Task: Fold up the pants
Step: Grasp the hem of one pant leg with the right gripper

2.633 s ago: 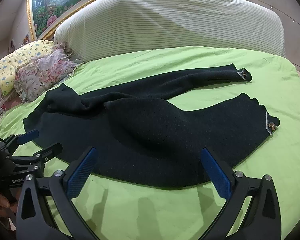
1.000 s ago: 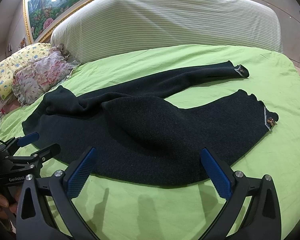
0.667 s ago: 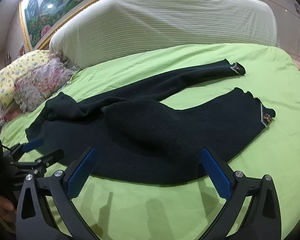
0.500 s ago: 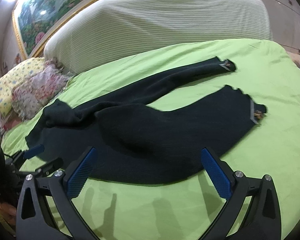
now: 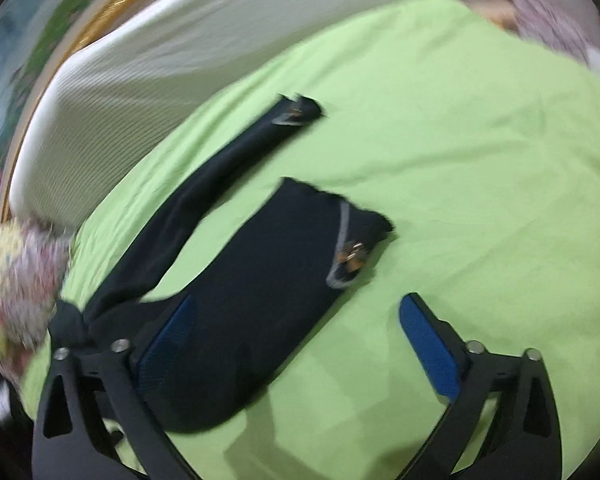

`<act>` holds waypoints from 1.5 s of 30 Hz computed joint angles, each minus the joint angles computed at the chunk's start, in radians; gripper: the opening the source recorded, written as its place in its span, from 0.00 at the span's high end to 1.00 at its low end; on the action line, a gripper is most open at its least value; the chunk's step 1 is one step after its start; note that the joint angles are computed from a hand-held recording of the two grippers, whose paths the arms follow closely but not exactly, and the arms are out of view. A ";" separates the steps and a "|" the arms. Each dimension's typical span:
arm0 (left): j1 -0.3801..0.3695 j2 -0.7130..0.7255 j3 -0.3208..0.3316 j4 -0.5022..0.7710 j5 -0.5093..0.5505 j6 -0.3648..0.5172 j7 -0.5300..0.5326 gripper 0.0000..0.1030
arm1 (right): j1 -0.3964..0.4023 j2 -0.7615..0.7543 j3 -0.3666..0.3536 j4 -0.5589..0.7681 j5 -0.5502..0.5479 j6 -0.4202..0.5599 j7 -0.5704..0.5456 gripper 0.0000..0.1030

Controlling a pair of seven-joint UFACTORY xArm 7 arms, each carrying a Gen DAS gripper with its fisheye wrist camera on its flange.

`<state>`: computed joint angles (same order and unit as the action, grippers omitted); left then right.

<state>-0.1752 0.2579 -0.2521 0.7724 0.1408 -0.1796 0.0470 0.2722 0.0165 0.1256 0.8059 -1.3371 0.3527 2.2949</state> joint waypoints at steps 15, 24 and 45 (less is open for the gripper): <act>-0.336 0.058 0.299 0.081 -0.031 0.079 0.019 0.10 | -0.023 -0.269 0.067 -0.194 0.061 0.132 0.085 0.94; 0.050 0.018 -0.084 0.092 -0.153 0.173 0.145 0.10 | -0.094 -0.393 0.155 -0.295 0.272 0.213 0.004 0.81; -0.276 0.328 0.310 0.676 0.171 0.386 -0.024 0.10 | -0.100 0.162 -0.040 0.244 0.172 -0.102 -0.223 0.46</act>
<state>-0.4509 0.5862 0.0575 1.4487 0.3115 0.2064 0.0232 0.1726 0.1790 0.0852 1.0500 -1.1647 0.2512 2.0724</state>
